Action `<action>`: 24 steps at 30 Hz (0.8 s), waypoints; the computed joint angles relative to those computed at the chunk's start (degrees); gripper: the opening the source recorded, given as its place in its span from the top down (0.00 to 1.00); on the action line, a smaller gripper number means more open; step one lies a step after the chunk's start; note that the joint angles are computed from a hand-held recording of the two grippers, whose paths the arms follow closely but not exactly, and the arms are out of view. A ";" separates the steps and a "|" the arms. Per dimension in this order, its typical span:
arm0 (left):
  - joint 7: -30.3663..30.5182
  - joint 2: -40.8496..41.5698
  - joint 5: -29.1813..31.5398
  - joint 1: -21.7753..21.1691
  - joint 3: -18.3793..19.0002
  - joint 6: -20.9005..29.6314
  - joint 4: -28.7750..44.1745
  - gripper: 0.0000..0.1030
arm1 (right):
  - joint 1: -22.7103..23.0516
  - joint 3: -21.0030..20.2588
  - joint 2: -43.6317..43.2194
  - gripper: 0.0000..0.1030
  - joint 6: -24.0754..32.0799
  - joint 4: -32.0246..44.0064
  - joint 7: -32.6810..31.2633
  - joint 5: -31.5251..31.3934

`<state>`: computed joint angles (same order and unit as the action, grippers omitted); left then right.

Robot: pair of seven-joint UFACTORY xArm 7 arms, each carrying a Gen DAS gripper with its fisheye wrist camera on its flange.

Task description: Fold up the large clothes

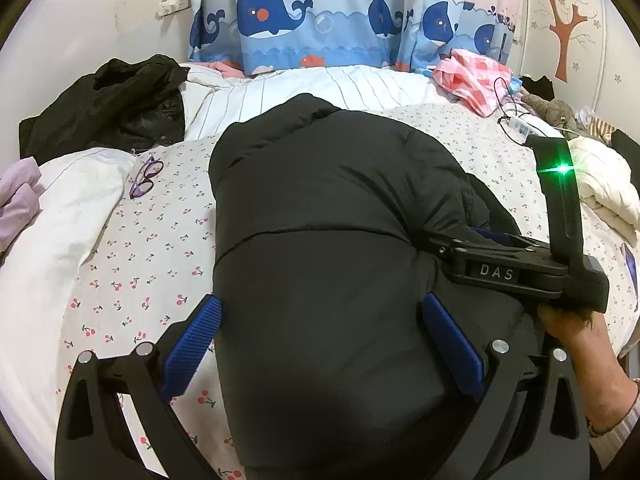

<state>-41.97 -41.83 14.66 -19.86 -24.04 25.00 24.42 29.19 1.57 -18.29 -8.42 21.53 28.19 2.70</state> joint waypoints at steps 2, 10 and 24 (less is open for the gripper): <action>-0.07 -0.06 0.05 0.01 -0.04 0.02 0.00 0.06 | 0.24 -0.25 0.11 0.06 -0.74 -0.23 0.09 -0.05; -0.23 0.16 0.66 0.43 -0.33 -0.39 -0.13 0.06 | 2.45 -3.19 -0.24 0.06 -3.56 -1.92 1.28 -2.07; 5.23 -0.31 -3.49 -4.32 7.01 -1.58 -1.49 0.06 | 9.29 -12.57 -10.54 0.06 0.33 -5.70 2.70 -4.86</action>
